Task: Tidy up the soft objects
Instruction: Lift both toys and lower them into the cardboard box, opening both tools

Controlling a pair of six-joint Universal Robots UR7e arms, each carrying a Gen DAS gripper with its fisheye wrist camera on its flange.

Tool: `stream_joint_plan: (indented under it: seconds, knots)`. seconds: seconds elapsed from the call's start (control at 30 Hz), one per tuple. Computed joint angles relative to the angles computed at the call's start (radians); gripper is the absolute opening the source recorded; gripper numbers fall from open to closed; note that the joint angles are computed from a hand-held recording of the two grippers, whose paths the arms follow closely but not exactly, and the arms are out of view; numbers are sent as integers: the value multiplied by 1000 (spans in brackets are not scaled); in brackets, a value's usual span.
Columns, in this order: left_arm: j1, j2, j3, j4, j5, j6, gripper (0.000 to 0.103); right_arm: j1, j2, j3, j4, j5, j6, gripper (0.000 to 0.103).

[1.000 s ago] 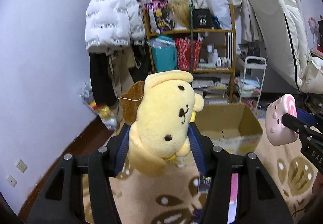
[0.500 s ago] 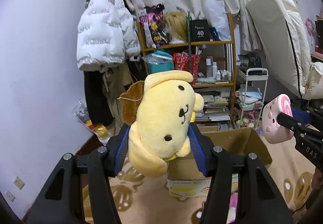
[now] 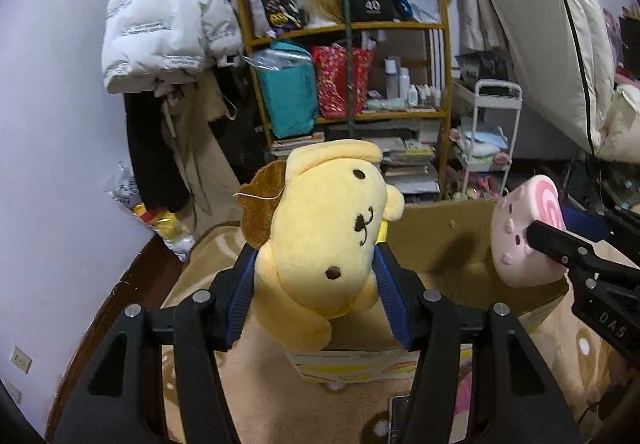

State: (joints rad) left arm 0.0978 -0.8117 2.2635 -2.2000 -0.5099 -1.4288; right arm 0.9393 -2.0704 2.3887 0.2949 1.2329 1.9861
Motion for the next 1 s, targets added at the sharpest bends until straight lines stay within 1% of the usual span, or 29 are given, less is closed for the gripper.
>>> stream_joint_plan:
  seconds: [0.07, 0.17, 0.23, 0.3, 0.33, 0.37, 0.43, 0.5, 0.57, 0.6, 0.63, 0.7, 0.77, 0.8, 0.83, 0.9, 1.0]
  knots:
    - [12, 17, -9, -20, -8, 23, 57, -7, 17, -3, -3, 2, 1, 37]
    - [24, 32, -9, -71, -27, 55, 63, -20, 34, -7, -3, -1, 3, 39]
    - [29, 38, -13, -72, -33, 64, 64, -25, 44, -10, -1, -1, 3, 42]
    - [36, 49, -28, -29, -37, 45, 71, -39, 48, -11, 11, -14, -3, 42]
    - [37, 50, -32, -14, -39, 32, 77, -42, 53, -14, 19, -16, -3, 43]
    - [37, 49, -31, -13, -42, 24, 79, -40, 62, -19, 27, -12, -1, 44]
    - [37, 44, -24, -32, -57, 18, 81, -30, 77, -26, 38, 3, -3, 46]
    - [31, 34, -18, -33, -72, -15, 83, -29, 81, -26, 47, 11, -16, 47]
    - [19, 23, -9, -26, -77, -49, 94, -27, 77, -24, 52, 14, -26, 49]
    - [11, 17, -6, -14, -75, -70, 95, -35, 68, -20, 61, 2, -34, 52]
    - [3, 11, -4, 5, -74, -91, 96, -38, 62, -20, 71, -5, -37, 59]
    - [-9, -3, -3, 40, -80, -121, 96, -51, 47, -20, 100, -28, -43, 68]
    - [-15, -16, 5, 41, -91, -124, 98, -66, 29, -18, 122, -50, -45, 69]
    - [-19, -22, 9, 41, -100, -129, 99, -66, 22, -18, 129, -49, -44, 71]
    - [-23, -29, 13, 48, -108, -140, 99, -67, 16, -18, 136, -49, -45, 77]
    - [-38, -43, 17, 72, -127, -173, 99, -82, -5, -14, 157, -61, -46, 86]
    - [-63, -64, 29, 77, -149, -174, 99, -80, -8, -27, 204, -51, -3, 93]
